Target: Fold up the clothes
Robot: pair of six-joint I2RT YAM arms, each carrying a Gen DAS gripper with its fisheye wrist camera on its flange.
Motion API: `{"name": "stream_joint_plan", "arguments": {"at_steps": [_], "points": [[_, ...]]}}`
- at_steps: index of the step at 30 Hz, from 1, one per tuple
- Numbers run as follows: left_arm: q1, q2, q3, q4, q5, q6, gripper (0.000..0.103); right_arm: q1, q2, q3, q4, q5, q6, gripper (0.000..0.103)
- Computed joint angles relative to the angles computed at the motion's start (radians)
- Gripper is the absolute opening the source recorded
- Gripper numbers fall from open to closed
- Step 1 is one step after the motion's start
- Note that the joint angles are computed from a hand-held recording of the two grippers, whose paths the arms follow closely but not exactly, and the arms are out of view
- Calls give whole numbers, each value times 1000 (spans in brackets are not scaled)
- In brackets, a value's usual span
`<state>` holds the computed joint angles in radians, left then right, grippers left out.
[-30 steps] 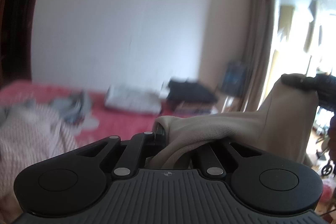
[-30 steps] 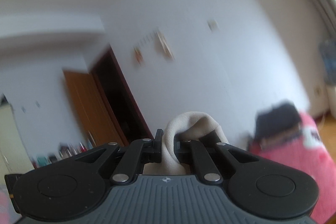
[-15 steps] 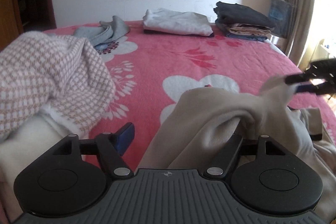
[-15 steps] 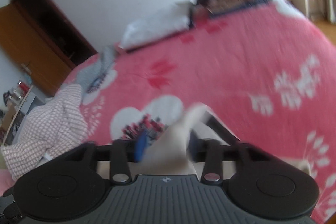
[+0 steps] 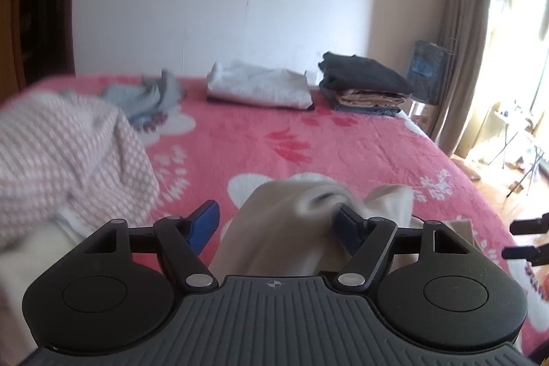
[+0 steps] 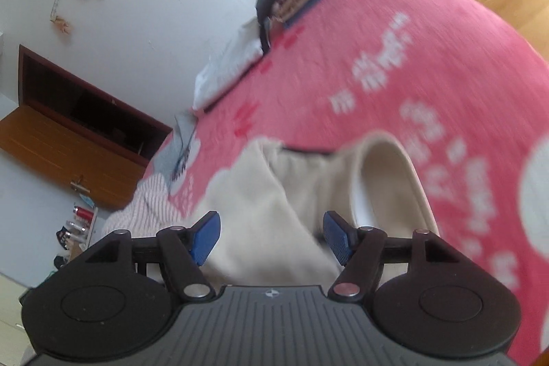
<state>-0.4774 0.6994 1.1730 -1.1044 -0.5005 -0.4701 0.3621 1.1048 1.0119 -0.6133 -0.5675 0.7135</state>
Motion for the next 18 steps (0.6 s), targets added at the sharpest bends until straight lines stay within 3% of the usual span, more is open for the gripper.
{"name": "stream_joint_plan", "arguments": {"at_steps": [2,4,5,7,10,12,18], "points": [[-152,0,55,-67,-122,-89,77,-16,-56,-57,-4,-37,27,69],[-288,23,124,-143,-178,-190,81,-28,-101,-100,-22,-69,57,69],[-336,40,146,-172,-155,-236,81,-34,-128,-122,-26,-87,72,69],[-412,69,179,-208,-88,-308,80,-40,-162,-149,-52,-126,89,69],[-377,121,162,-227,199,-341,80,-37,-206,-157,-133,-140,70,69],[-395,139,103,-220,317,-382,77,-42,-254,-167,-167,-135,69,69],[-399,154,-116,-72,500,-471,67,-97,-431,-228,-204,-167,126,69]]}}
